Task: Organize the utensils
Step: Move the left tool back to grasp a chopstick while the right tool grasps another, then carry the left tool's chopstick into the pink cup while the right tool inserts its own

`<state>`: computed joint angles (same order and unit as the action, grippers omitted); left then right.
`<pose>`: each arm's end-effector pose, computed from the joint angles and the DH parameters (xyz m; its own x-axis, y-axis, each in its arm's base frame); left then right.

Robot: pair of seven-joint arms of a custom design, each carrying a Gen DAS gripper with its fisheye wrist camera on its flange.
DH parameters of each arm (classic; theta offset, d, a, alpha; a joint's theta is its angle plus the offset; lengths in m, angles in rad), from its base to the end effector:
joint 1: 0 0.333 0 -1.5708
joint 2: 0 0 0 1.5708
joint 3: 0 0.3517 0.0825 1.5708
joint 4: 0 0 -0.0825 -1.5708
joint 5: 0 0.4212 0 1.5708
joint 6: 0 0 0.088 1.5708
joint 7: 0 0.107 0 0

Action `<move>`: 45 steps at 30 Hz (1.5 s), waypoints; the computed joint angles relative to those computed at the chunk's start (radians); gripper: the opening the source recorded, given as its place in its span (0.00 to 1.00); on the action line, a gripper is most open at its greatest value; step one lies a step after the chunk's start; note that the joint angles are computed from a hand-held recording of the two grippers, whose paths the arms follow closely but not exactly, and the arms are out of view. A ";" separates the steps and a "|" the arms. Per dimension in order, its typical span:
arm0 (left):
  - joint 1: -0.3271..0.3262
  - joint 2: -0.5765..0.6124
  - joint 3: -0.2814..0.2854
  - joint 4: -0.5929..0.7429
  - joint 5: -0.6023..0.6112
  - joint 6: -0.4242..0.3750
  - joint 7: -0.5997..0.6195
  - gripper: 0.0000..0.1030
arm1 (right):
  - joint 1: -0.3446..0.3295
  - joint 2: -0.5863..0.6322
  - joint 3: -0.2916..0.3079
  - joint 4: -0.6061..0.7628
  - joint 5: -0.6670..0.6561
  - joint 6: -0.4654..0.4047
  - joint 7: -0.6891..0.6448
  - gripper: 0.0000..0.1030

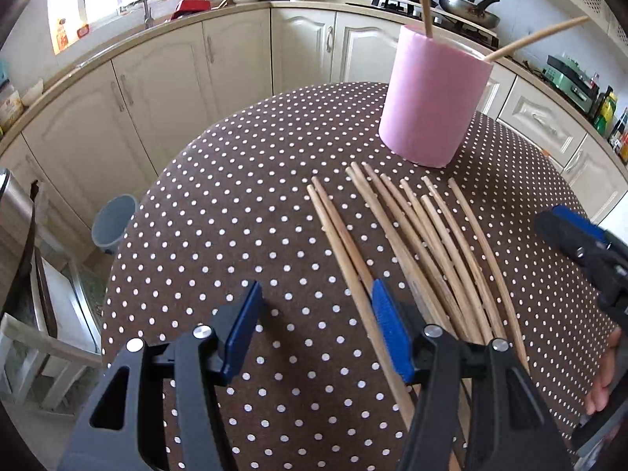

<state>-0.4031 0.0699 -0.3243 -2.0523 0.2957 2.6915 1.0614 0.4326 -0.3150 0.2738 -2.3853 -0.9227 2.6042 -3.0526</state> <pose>0.4738 -0.4293 0.4863 -0.4394 -0.8968 0.0523 -0.7564 0.3380 -0.5600 0.3701 0.3477 0.5015 -0.1483 -0.9664 -0.2098 -0.6362 0.2556 -0.7279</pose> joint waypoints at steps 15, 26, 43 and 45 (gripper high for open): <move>-0.003 0.043 0.006 0.061 0.100 -0.062 -0.036 0.56 | 0.049 0.132 -0.064 0.103 0.237 -0.035 -0.323 0.38; 0.009 0.136 -0.002 0.189 0.048 -0.098 0.043 0.09 | 0.064 0.269 -0.097 0.280 0.472 -0.177 -0.679 0.10; 0.015 -0.003 -0.016 0.115 -0.041 0.038 0.104 0.06 | 0.034 0.070 -0.075 0.144 0.374 -0.024 -0.538 0.06; 0.009 -0.039 -0.012 0.100 -0.041 0.062 0.109 0.06 | 0.027 0.036 -0.062 0.137 0.340 -0.012 -0.506 0.06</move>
<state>-0.3945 0.0308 -0.3362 -1.9525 0.2549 2.7540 1.1701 0.4596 -0.2788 0.2122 -2.2486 -0.5823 2.5919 -3.5581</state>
